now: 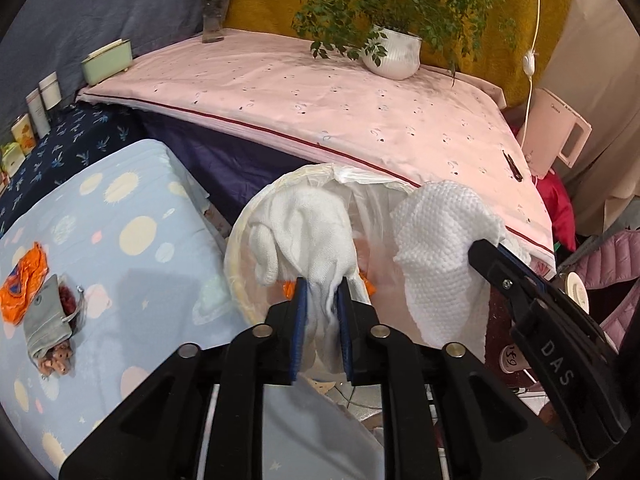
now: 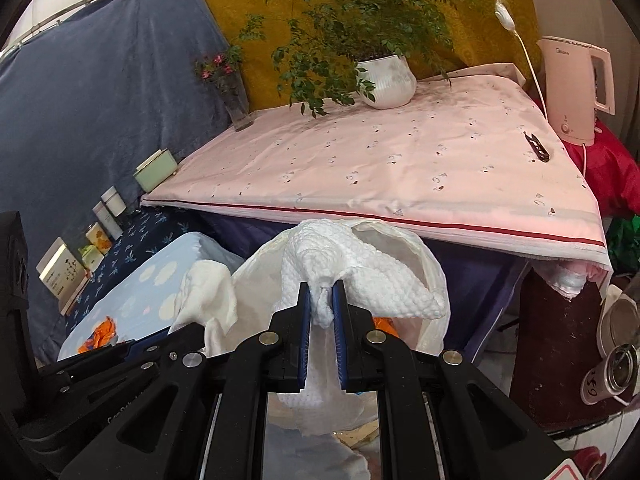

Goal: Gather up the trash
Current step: 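Open both grippers to drop the white cloths into the bin, then move both grippers back over the grey pouch and scrunchies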

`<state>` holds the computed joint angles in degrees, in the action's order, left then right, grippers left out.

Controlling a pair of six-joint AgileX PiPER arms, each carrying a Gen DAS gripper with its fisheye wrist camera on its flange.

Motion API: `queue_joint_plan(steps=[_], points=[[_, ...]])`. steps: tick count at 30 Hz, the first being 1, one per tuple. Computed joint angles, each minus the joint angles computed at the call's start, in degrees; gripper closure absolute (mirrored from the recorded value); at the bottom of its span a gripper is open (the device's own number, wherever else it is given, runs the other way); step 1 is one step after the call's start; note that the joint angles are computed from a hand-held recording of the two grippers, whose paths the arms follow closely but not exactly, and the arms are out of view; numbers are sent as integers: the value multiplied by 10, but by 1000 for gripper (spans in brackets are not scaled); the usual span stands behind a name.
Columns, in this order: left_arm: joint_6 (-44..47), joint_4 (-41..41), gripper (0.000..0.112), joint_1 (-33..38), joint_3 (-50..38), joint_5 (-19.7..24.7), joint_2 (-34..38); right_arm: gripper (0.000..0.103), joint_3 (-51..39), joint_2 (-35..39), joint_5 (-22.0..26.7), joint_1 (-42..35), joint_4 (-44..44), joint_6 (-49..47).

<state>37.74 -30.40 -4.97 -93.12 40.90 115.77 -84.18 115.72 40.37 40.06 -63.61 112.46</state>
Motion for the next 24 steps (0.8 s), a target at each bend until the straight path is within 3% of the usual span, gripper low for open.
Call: queue_joint_plan(steps=[4,6,18,24], points=[[-41,33,65,-16,-25,-6,18,92,20,-6,-9,-9,-7,14],[-54,44,60,-19,-28,-15,20,92,24,-6,-12,-13,-9,18],[-67,57,60,2,-25,-27,24,91,-14,25,-28,-23,11,-14],[-67,51,57,24,-23,-27,23,80,-76,60,-12,-21,41,-67]])
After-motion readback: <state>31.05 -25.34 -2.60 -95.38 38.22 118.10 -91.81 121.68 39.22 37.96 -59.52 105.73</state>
